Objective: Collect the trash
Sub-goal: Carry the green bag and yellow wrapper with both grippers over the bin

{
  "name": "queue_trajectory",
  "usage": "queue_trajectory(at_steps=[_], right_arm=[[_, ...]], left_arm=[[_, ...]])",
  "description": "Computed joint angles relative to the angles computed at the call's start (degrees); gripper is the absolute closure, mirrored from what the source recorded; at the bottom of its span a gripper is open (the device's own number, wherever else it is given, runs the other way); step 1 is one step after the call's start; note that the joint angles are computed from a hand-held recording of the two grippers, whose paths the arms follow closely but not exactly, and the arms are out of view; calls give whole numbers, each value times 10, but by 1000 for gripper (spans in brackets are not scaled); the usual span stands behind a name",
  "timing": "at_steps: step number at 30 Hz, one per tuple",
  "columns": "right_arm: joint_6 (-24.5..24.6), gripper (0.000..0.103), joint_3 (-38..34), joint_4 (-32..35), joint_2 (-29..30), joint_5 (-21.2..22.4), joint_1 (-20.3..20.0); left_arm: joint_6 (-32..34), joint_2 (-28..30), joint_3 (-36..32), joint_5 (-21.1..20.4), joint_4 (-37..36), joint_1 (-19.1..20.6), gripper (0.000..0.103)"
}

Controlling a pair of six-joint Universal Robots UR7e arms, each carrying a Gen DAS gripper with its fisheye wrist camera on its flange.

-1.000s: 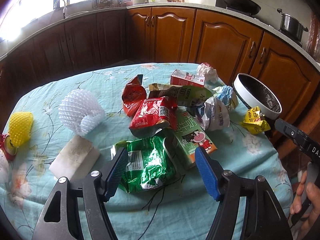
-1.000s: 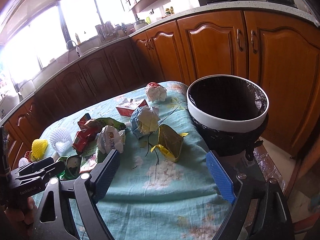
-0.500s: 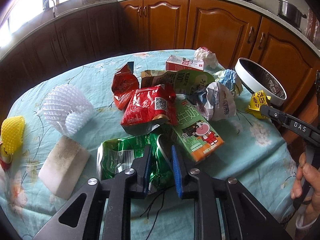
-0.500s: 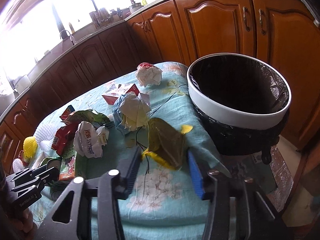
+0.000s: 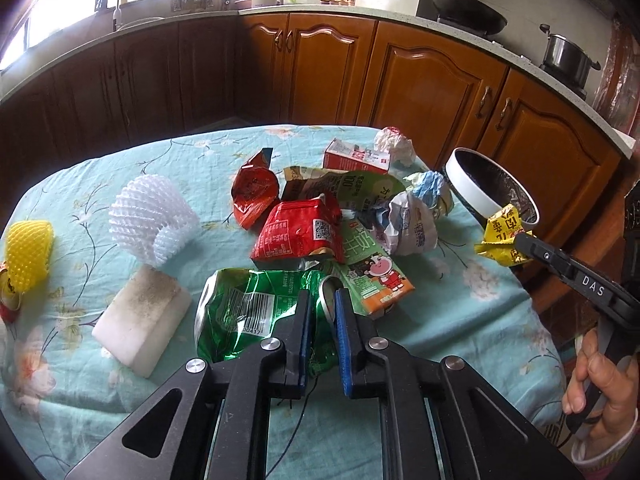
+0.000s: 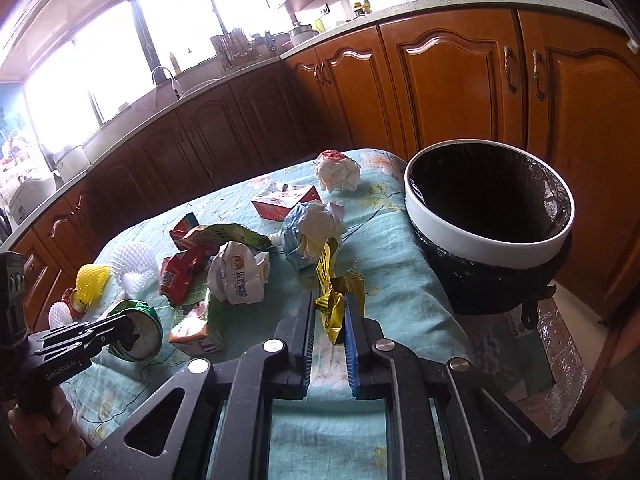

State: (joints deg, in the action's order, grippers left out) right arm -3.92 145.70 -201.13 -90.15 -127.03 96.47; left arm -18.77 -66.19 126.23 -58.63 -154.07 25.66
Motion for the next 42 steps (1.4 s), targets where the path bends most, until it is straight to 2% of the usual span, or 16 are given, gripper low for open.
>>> queue_trajectory(at_steps=[6,12,17,24,30,35,42], right_arm=[[-3,91,0,-3,-8,-18,26],[-12,92,1,0,-34,-33,35],[-23,94,4,5,-61,-36,27],[-43,95,4,13,-97,-33,8],[-64,95,-4,30,-133,-9,-30],[-75,95,-10,61,-176,52,-89],[-91,95,-30,98,-205,109,-158]], left_arm=[[20,-10,-3,-11,-14,-24,93],[52,17,-24,-29,-47,-40,93],[76,44,-41,-48,-70,-44,93],[118,103,-82,-73,-94,-27,93],[152,160,-130,-92,-107,-18,93],[175,216,-189,-116,-103,-9,93],[208,298,-287,-145,-78,8,93]])
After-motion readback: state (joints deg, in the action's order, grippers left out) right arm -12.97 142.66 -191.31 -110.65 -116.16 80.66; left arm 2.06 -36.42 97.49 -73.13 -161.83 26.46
